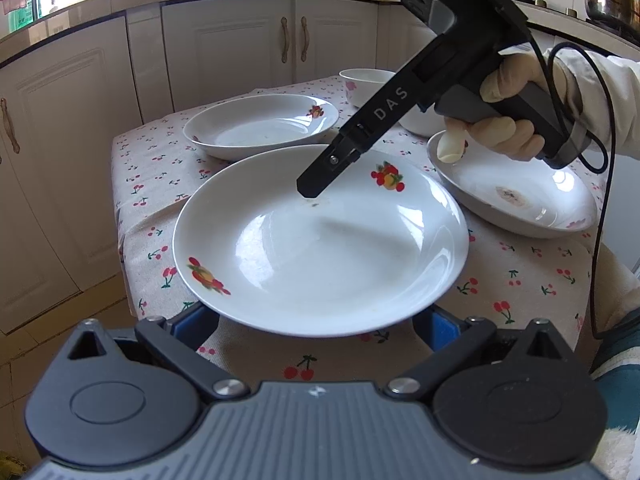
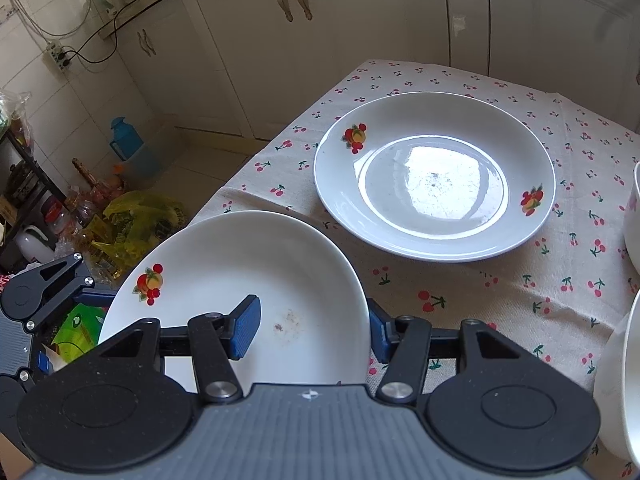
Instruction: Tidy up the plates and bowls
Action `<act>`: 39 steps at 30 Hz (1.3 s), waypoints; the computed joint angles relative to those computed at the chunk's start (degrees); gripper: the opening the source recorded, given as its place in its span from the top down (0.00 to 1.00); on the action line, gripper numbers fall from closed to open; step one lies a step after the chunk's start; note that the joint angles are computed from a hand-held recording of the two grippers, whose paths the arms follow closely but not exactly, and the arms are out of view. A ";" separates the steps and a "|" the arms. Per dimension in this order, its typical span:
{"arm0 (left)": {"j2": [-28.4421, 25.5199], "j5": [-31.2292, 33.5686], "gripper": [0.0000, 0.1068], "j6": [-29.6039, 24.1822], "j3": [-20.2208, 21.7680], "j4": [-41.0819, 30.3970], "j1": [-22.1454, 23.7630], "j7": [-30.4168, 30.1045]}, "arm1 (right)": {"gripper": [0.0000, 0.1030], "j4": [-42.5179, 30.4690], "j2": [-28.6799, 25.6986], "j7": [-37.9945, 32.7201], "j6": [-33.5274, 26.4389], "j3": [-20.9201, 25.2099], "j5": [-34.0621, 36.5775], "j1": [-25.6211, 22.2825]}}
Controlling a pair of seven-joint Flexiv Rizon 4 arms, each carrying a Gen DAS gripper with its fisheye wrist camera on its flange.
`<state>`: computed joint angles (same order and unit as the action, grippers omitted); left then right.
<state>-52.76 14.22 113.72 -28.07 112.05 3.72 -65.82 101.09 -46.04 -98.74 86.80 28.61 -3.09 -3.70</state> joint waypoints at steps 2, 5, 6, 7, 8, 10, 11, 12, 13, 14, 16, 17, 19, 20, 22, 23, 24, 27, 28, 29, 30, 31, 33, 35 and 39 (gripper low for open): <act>-0.30 0.29 0.04 0.09 -0.57 0.07 0.52 -0.14 | 0.33 -0.05 -0.04 -0.40 -0.17 0.07 -0.26 0.05; -0.32 0.59 0.04 0.75 -0.81 0.56 0.90 -0.57 | 0.24 0.54 0.29 -1.08 0.68 0.03 -0.51 0.36; -0.24 0.56 0.04 1.15 -0.53 0.67 0.69 -0.76 | 0.19 0.88 0.49 -1.26 1.32 -0.16 -0.66 0.56; -0.04 0.52 0.04 1.73 -0.20 0.99 0.45 -1.09 | 0.16 1.40 0.86 -1.11 2.20 -0.83 -0.83 1.16; 0.06 0.52 0.04 2.10 -0.11 1.18 0.41 -1.51 | 0.12 2.03 1.31 -0.82 3.11 -1.56 -1.05 1.75; 0.62 0.17 0.04 2.76 0.34 1.90 0.12 -2.73 | 0.09 3.20 1.90 -0.47 5.10 -2.00 -1.74 1.96; 0.99 -0.10 0.04 3.19 0.77 2.31 -0.22 -3.43 | 0.06 3.91 2.27 -0.19 6.04 -2.20 -2.19 2.03; 1.41 -0.42 0.04 3.63 1.31 2.69 -0.68 -4.15 | 0.03 4.65 2.71 0.34 7.02 -2.66 -2.62 2.30; 1.89 -0.73 0.04 4.15 1.92 3.16 -1.20 -4.90 | 0.02 5.46 3.16 0.92 8.15 -3.10 -3.07 2.52; 2.34 -1.01 0.04 4.68 2.57 3.58 -1.80 -5.63 | 0.01 6.35 3.64 1.37 9.31 -3.40 -3.58 2.61; 3.30 -1.60 0.04 6.03 3.95 4.51 -3.15 -7.21 | 0.00 8.40 4.73 2.15 11.99 -4.36 -4.57 3.10; 3.82 -1.90 0.04 6.36 4.56 4.84 -3.81 -7.96 | 0.00 9.58 5.43 2.57 13.45 -5.26 -4.95 3.72; 5.02 -3.15 0.04 7.81 6.62 5.75 -6.11 -9.51 | 0.00 12.12 6.96 3.39 16.38 -7.44 -5.46 5.34; 5.58 -3.67 0.04 8.53 7.58 6.20 -7.22 -10.21 | 0.00 13.50 7.75 3.72 17.92 -8.68 -5.59 6.32; 6.42 -5.03 0.04 10.59 9.83 7.04 -9.91 -11.49 | 0.00 16.29 9.29 4.40 20.76 -11.22 -5.61 8.35; 6.92 -6.31 0.04 11.64 11.29 7.48 -11.75 -12.07 | 0.00 17.65 9.94 4.74 22.15 -12.18 -5.64 9.09; 7.40 -7.45 0.04 12.54 12.52 7.96 -13.37 -12.60 | 0.00 19.06 10.61 5.11 23.51 -13.15 -5.58 9.85; 8.31 -11.00 0.04 15.06 15.94 8.82 -18.27 -13.24 | 0.00 23.25 12.43 6.26 27.24 -15.80 -5.36 11.75; 8.45 -12.69 0.04 16.32 17.33 9.14 -20.40 -13.11 | 0.00 24.58 12.90 6.53 28.62 -16.81 -5.21 12.54; 8.47 -14.59 0.04 17.54 18.73 9.37 -22.65 -12.68 | 0.00 26.11 13.38 6.67 30.30 -18.07 -4.71 13.62; 8.38 -16.71 0.04 18.34 20.00 9.41 -24.93 -11.94 | 0.00 27.64 13.81 6.68 32.09 -19.71 -3.71 15.20; 8.34 -18.68 0.04 18.85 21.02 9.48 -26.91 -11.05 | 0.00 29.06 14.15 6.54 33.81 -21.52 -2.46 17.02; 8.15 -22.13 0.04 19.76 22.22 9.58 -30.09 -9.43 | 0.00 31.64 14.59 5.70 36.86 -24.34 0.20 20.03; 7.97 -22.48 0.04 20.56 21.09 9.80 -30.39 -9.55 | 0.00 33.76 14.65 5.12 39.47 -25.73 2.47 21.63; 7.62 -22.74 0.04 20.36 19.12 9.18 -30.63 -11.04 | 0.00 37.75 14.78 5.19 43.58 -25.93 5.01 21.90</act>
